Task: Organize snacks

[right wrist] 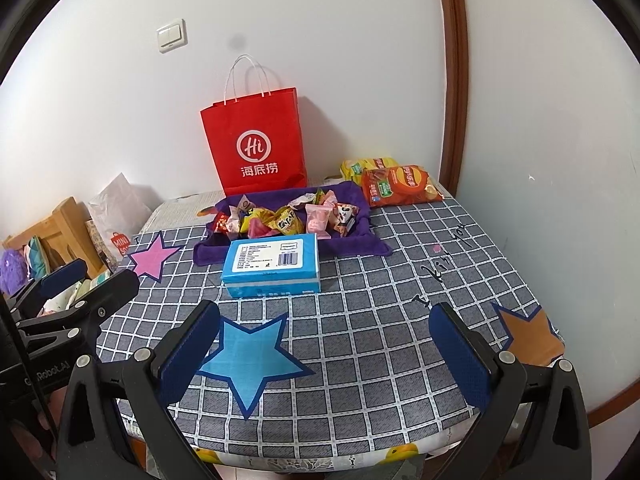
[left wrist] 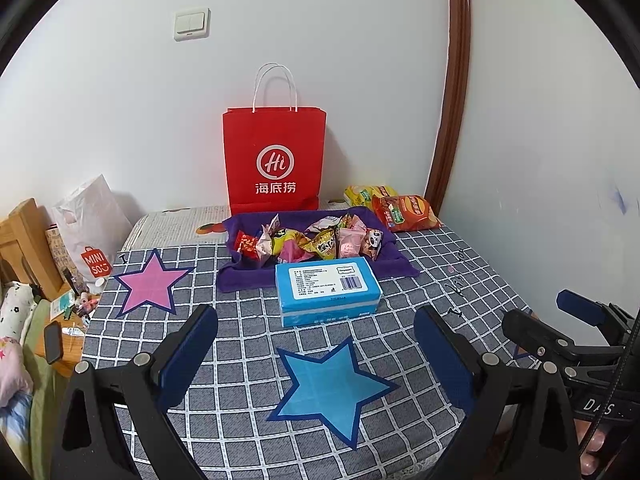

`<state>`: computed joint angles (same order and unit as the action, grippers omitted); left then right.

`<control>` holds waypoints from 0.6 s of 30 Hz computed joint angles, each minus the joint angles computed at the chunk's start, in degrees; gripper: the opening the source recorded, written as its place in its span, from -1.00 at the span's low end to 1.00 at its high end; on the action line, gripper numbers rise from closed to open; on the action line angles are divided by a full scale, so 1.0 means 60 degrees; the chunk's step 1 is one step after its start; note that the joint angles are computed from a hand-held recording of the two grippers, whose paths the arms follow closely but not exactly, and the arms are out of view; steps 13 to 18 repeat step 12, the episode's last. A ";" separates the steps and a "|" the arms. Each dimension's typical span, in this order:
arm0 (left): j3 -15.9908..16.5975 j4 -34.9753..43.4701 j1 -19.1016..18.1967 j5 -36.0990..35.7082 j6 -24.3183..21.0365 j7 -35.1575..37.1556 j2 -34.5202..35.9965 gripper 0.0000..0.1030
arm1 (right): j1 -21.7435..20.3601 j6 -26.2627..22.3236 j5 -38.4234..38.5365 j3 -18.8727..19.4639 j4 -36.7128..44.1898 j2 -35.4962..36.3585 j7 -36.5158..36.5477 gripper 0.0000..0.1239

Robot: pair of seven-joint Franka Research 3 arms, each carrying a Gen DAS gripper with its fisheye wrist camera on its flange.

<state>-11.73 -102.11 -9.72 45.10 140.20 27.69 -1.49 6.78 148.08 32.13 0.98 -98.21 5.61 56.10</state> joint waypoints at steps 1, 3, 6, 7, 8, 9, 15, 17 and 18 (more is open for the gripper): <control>0.0001 0.0000 -0.0001 0.0000 0.0000 0.0000 0.0000 0.93 | 0.0000 0.0002 0.0005 0.0000 -0.0011 -0.0006 -0.0003 0.65; -0.0001 0.0048 -0.0005 0.0031 -0.0046 0.0018 0.0028 0.93 | 0.0005 0.0023 0.0015 0.0003 -0.0023 -0.0011 -0.0011 0.65; -0.0001 0.0104 -0.0022 0.0132 -0.0131 -0.0007 0.0046 0.93 | 0.0001 -0.0014 0.0066 0.0011 -0.0006 -0.0008 -0.0063 0.65; 0.0008 0.0082 -0.0018 0.0135 -0.0096 -0.0021 0.0032 0.93 | 0.0009 0.0001 0.0082 0.0020 -0.0001 -0.0006 -0.0093 0.65; 0.0013 0.0079 -0.0014 0.0146 -0.0083 -0.0025 0.0033 0.93 | 0.0008 0.0006 0.0110 0.0023 -0.0013 -0.0022 -0.0132 0.65; 0.0010 0.0106 -0.0014 0.0190 -0.0130 -0.0043 0.0054 0.93 | 0.0016 0.0022 0.0140 0.0032 -0.0024 -0.0033 -0.0176 0.65; 0.0027 0.0098 -0.0007 0.0282 -0.0142 -0.0091 0.0077 0.93 | 0.0035 0.0037 0.0197 0.0046 -0.0022 -0.0019 -0.0289 0.65; 0.0027 0.0098 -0.0007 0.0282 -0.0142 -0.0091 0.0077 0.93 | 0.0035 0.0037 0.0197 0.0046 -0.0022 -0.0019 -0.0289 0.65; 0.0027 0.0098 -0.0007 0.0282 -0.0142 -0.0091 0.0077 0.93 | 0.0035 0.0037 0.0197 0.0046 -0.0022 -0.0019 -0.0289 0.65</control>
